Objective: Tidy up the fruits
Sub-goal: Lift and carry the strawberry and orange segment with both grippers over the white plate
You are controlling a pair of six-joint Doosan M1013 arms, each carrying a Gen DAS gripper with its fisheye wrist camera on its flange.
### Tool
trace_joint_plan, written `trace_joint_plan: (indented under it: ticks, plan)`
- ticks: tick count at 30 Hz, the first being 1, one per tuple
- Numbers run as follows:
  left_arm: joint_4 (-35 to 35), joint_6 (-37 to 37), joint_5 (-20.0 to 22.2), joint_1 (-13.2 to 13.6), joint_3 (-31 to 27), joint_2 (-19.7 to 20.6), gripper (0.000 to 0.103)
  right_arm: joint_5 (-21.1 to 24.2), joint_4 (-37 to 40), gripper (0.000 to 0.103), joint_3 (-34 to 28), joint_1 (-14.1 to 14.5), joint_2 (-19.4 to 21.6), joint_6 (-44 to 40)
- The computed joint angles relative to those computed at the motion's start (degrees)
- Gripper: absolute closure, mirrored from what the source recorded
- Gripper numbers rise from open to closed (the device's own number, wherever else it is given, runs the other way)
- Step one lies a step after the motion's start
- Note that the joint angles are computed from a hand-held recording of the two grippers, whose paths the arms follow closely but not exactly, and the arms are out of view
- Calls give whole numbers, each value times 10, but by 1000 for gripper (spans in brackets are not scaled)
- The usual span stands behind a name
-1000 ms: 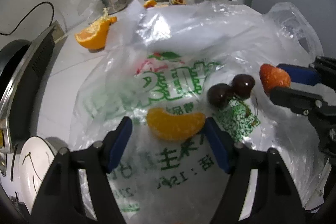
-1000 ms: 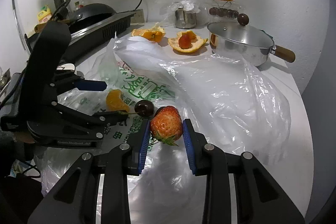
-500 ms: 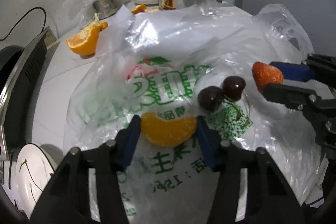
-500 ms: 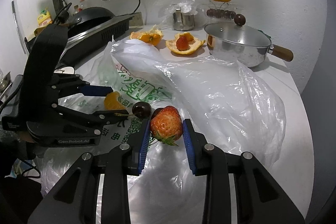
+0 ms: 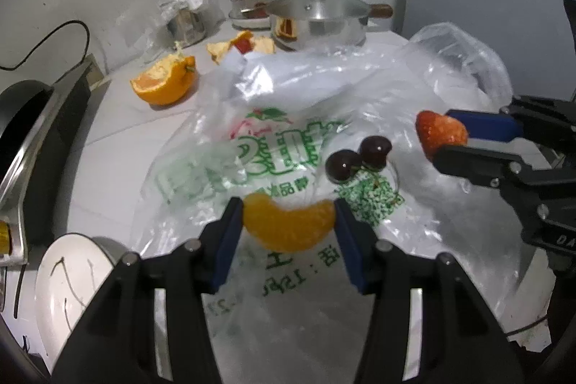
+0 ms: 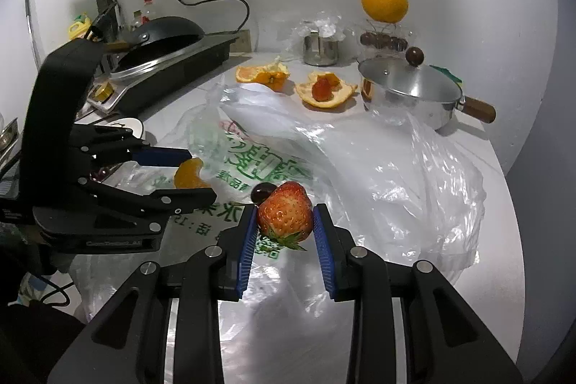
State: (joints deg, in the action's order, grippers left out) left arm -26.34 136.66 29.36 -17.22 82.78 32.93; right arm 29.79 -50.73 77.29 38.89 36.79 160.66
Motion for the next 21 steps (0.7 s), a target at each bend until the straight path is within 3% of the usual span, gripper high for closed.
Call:
trace_joint_plan:
  ticks: [21]
  plan:
    - [-127,117,-22,39,59,-50,51,42,27,70,-54,29,18,-65]
